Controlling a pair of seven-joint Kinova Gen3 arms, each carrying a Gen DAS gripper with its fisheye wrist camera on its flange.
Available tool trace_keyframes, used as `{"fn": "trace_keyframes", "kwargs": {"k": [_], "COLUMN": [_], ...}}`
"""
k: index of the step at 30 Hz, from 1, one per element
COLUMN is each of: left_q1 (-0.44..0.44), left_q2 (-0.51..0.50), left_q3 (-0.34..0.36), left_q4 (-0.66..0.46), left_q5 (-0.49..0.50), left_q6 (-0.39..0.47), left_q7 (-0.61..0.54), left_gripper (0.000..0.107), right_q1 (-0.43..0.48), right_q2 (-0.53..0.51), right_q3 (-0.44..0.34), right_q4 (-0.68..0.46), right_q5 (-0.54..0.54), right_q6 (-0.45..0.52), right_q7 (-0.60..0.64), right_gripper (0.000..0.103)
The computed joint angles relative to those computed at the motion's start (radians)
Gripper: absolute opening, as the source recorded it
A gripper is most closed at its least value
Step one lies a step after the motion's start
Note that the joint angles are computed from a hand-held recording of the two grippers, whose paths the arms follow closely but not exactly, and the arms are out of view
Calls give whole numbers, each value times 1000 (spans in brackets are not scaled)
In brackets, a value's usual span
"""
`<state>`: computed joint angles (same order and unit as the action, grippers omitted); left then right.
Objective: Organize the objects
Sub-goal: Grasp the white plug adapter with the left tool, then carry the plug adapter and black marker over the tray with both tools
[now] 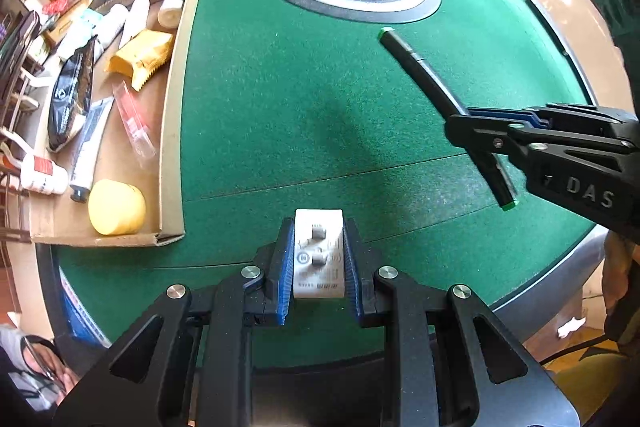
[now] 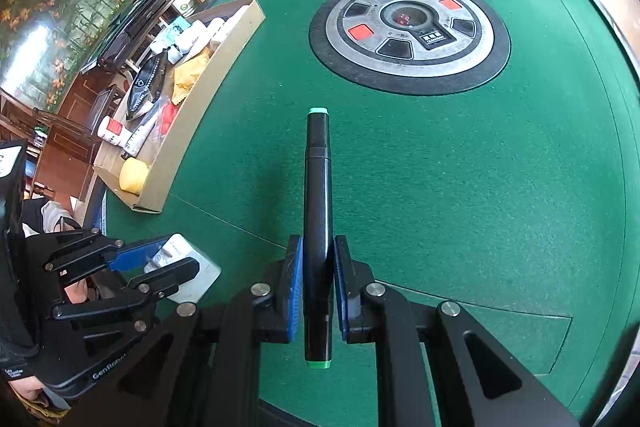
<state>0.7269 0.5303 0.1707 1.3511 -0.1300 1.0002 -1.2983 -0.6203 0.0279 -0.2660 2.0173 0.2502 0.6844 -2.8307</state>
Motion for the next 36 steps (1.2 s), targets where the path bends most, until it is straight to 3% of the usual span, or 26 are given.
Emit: {"fn": "trace_keyframes", "kwargs": {"k": [3,8,11,17,36], "left_q1": [-16,-103,-152,-174,-255], "left_q2": [-29,-75,-87,-104,-153], "left_q3": [9,43,52,44,-20], "left_q4": [26,57,57,40,72], "left_q5": [7,108,166,189,115], "left_q6": [-27,-58,-41,-18,-33], "left_q7": [-28,-115,-159,-192,-152], "left_gripper": [22,22,22,22,22], "right_q1": [-14,-35,-48,-71,-124], "right_q2": [7,21,33,57,180], "right_q3": [-6,-6,-4,7,66], "right_q4": [-15,-38,-47,-68,-233], "right_q5": [34,77,96,116,89], "right_q6": [14,26,20,-2,-56], "right_q7": [-45,-102,-130,-153,-14], "right_gripper": [13,13,13,13,13]}}
